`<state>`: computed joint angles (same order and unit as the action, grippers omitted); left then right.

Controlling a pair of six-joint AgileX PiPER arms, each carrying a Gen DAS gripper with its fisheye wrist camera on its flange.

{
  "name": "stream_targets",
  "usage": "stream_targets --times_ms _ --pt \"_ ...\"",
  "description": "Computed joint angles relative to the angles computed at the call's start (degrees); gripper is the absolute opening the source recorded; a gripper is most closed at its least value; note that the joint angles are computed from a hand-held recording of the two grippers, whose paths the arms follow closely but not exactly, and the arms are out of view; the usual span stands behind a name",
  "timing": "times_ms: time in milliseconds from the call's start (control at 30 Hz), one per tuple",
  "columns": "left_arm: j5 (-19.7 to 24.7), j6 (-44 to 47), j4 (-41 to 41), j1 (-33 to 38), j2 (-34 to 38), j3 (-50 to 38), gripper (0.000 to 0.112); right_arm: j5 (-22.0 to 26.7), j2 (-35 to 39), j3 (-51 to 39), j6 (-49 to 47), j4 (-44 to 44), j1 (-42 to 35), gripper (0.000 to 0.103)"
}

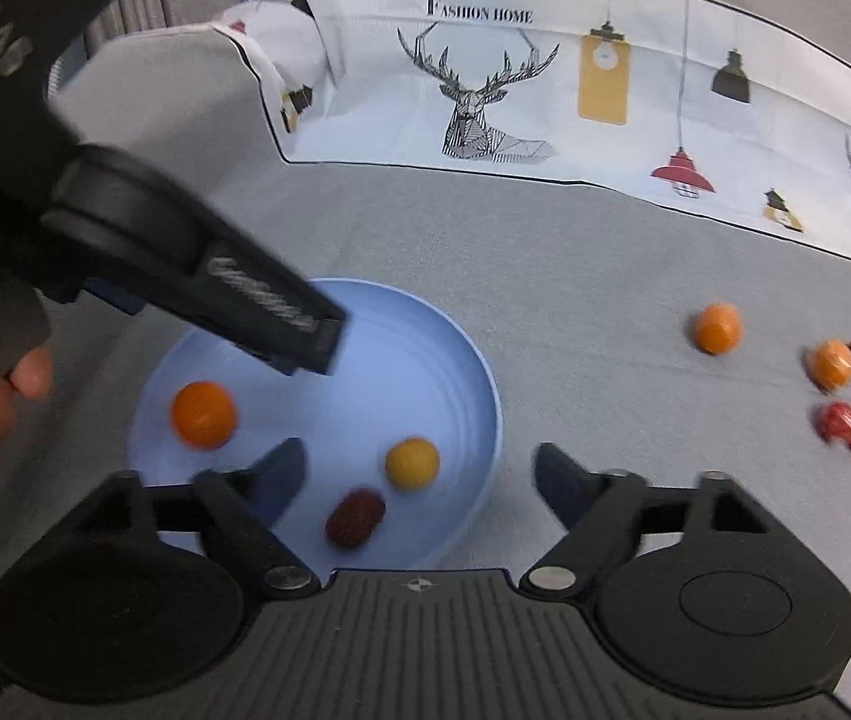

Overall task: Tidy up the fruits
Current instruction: 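Carry both yellow plums to the blue plate and release them, then withdraw both open tools from the plate toward the remaining fruits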

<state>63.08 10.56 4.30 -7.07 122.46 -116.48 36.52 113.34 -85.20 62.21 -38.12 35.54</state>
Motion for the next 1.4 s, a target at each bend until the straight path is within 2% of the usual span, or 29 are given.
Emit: stream_targets --times_ms 33,100,167,267,433,600,967,1400 --pt "-1.43 0.28 0.35 0.29 -3.56 4.58 0.102 0.45 -2.87 2.85 1.42 -0.26 0.84 0.092" --pt "-6.02 0.09 1.66 0.92 -11.98 15.47 0.103 2.17 -8.11 7.71 3.64 0.23 2.69 0.094" --pt "-8.77 0.45 2.09 1.62 -19.35 24.40 0.103 3.56 -13.73 13.28 7.32 -0.34 5.58 0.096" --pt "-8.71 1.68 1.99 2.52 -27.29 33.06 0.103 7.94 -20.06 19.62 15.63 -3.98 11.56 0.096" --pt "-9.23 2.80 0.17 4.33 -36.69 41.73 0.103 14.91 -25.41 21.98 23.64 -8.74 17.54 0.097" --pt "-9.80 3.33 -0.48 4.54 -43.81 46.64 0.103 19.01 -27.77 22.74 27.16 -13.53 22.88 0.099" --pt "-8.93 3.19 -0.50 3.60 -52.72 50.11 0.103 27.32 -30.59 23.41 32.66 -17.45 31.20 0.100" --pt "-8.27 5.38 -3.23 6.10 -55.94 50.56 0.103 31.60 -30.62 22.42 33.79 -19.08 35.54 0.100"
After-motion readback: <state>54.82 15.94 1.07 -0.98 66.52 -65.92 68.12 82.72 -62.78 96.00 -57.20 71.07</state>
